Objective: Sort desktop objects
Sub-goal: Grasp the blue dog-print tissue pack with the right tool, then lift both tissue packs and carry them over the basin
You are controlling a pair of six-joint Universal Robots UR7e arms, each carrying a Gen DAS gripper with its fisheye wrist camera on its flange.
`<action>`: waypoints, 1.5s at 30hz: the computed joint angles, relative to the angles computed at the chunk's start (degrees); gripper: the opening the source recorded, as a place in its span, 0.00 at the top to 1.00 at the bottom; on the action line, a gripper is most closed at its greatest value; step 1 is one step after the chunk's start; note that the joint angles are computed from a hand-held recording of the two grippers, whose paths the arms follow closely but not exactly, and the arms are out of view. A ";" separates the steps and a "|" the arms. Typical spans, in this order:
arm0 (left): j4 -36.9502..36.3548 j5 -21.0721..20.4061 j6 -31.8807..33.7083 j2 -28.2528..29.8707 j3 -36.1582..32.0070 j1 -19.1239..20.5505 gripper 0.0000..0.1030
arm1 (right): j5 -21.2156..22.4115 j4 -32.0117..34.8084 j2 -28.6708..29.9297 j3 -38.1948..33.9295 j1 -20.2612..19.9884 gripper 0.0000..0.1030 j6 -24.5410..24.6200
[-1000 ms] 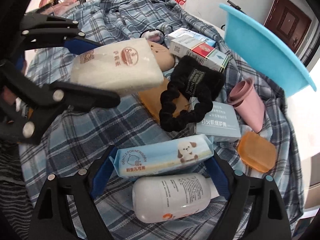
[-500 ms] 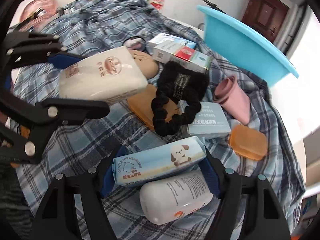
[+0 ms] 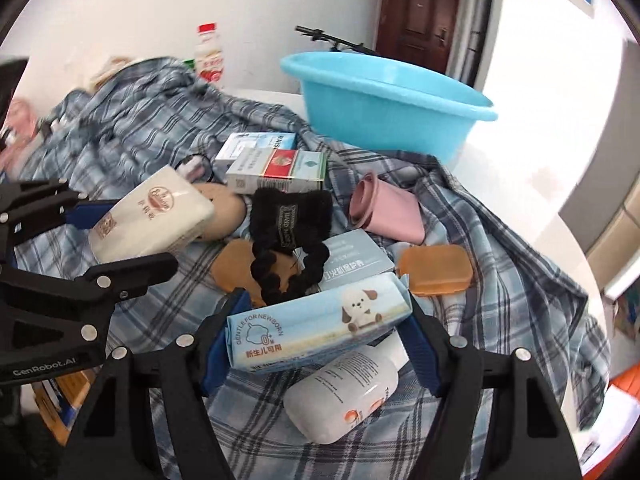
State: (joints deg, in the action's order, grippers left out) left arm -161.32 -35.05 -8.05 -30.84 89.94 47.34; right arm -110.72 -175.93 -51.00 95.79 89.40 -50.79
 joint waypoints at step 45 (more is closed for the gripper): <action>6.87 -2.66 16.67 13.18 -37.56 4.33 0.51 | 1.66 4.00 10.29 -28.22 4.64 0.31 5.62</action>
State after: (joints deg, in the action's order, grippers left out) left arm -154.45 -37.71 8.62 -17.66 52.38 51.67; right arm -109.06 -171.92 -40.70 67.57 94.04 -45.17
